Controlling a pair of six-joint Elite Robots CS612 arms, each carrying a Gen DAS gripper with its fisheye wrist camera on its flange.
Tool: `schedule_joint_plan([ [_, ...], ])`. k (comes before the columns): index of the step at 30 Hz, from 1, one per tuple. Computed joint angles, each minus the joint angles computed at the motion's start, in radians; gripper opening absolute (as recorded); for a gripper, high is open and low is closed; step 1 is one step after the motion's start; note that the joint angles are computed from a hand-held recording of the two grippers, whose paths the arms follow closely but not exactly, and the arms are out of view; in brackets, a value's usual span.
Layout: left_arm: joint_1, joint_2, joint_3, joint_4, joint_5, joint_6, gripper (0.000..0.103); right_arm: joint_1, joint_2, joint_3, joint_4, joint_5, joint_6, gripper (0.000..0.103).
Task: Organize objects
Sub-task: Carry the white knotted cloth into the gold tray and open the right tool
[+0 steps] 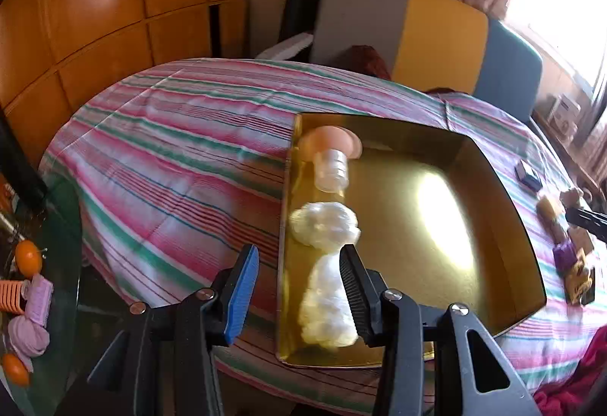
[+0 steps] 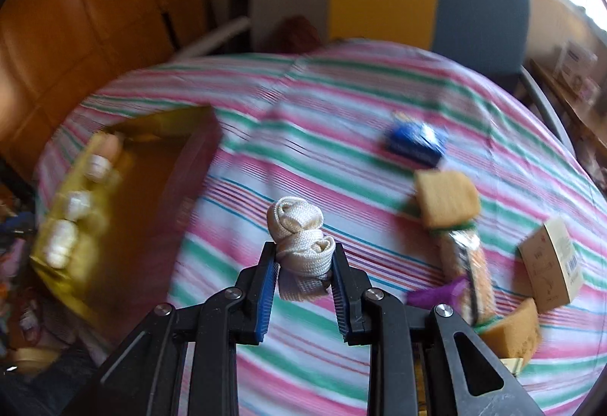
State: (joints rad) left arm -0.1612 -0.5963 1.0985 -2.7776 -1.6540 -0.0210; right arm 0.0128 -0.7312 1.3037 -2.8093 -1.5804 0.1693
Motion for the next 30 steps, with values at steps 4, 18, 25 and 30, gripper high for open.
schedule_joint_plan([
  [4, 0.013, 0.003, -0.007, -0.017, 0.015, -0.038, 0.045, 0.041, 0.019, -0.06, -0.001, 0.087, -0.076, 0.027],
  [18, 0.033, 0.016, -0.017, -0.012, 0.028, -0.076, 0.045, 0.137, 0.231, -0.418, 0.351, 0.318, -0.203, 0.03],
  [25, 0.033, 0.013, -0.007, -0.022, 0.029, -0.074, 0.045, 0.148, 0.267, -0.465, 0.381, 0.38, -0.196, 0.038],
  [30, 0.029, 0.008, -0.001, -0.035, 0.035, -0.064, 0.045, 0.15, 0.246, -0.424, 0.312, 0.357, -0.177, 0.057],
])
